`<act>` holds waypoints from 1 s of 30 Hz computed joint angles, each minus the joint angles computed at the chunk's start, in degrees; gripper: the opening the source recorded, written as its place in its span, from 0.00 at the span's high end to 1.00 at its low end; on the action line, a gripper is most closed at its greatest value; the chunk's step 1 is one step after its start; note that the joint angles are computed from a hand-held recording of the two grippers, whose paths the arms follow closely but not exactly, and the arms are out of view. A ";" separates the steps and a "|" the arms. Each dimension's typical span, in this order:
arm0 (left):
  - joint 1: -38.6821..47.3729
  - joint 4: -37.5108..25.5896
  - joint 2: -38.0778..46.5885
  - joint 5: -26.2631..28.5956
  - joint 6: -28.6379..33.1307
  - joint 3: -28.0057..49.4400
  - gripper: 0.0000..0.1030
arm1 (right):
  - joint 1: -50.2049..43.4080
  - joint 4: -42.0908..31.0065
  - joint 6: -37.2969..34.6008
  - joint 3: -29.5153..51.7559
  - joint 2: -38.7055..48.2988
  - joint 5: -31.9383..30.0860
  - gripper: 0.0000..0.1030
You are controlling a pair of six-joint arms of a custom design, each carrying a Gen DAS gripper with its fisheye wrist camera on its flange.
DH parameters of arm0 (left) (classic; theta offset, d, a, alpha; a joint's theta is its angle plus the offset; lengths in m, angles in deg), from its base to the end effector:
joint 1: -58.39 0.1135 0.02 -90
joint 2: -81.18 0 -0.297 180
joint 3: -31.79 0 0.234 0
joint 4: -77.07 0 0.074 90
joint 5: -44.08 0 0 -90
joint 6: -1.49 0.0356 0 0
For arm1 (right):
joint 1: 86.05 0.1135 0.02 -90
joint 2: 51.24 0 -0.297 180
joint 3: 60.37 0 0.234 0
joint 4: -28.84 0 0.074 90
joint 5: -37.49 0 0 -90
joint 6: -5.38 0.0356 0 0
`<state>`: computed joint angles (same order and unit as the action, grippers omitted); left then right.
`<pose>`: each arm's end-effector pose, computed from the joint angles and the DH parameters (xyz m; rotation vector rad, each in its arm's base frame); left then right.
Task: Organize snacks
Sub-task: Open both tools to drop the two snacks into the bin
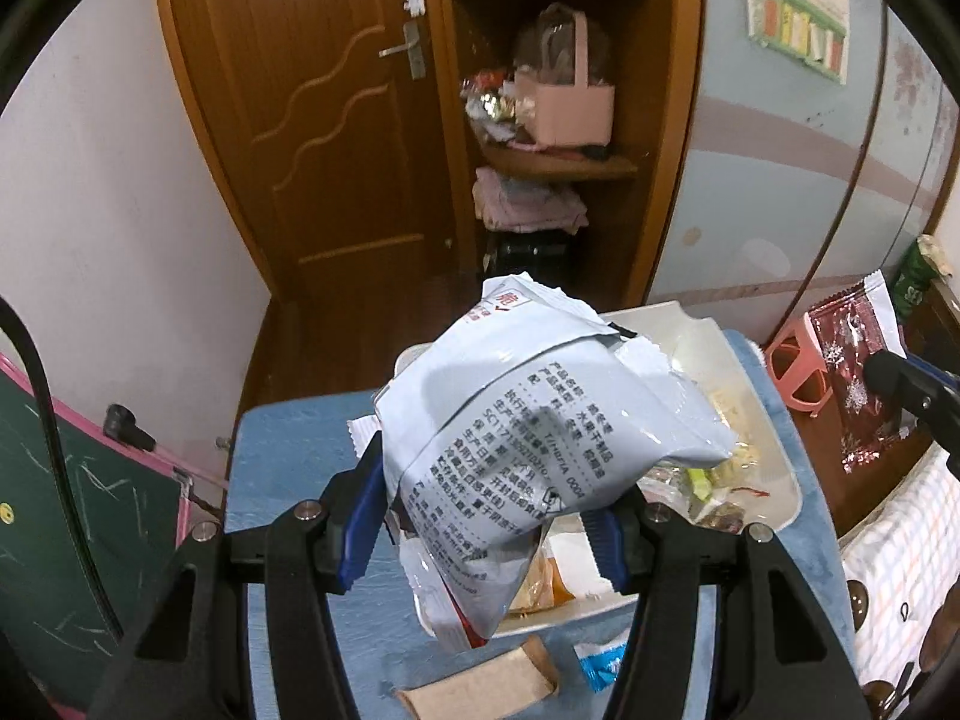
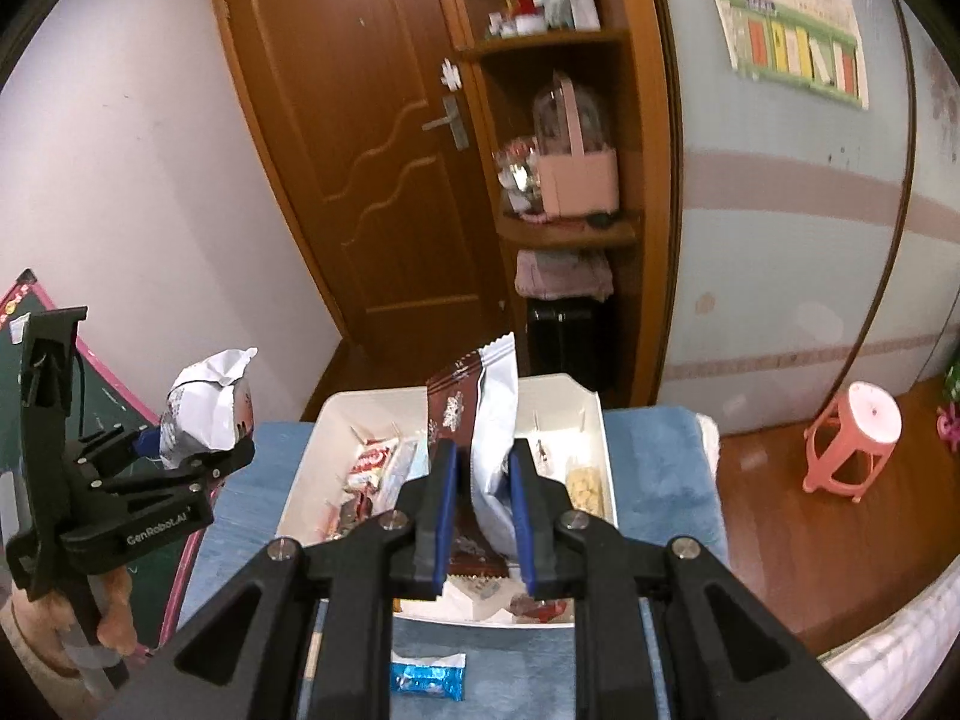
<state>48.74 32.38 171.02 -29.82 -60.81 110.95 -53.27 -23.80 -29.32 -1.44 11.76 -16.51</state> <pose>0.3046 -0.0618 0.2781 0.9029 2.3278 -0.2264 0.1585 0.0772 0.2756 0.6692 2.2153 -0.0593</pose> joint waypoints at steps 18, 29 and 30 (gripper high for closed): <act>-3.92 6.28 5.86 -3.54 -1.23 -3.68 0.22 | -12.23 12.06 -4.71 -4.06 10.32 -12.85 0.66; -0.22 2.10 0.80 -1.08 2.63 -4.91 0.22 | -5.56 3.88 0.44 -0.53 7.20 -8.10 0.60; 0.33 1.40 0.05 -0.65 3.15 -4.86 0.22 | -4.49 2.67 1.24 0.09 6.82 -7.47 0.60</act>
<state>49.07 33.78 171.06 -30.47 -57.66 106.09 -57.76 -21.14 -28.08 -1.35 18.59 -23.98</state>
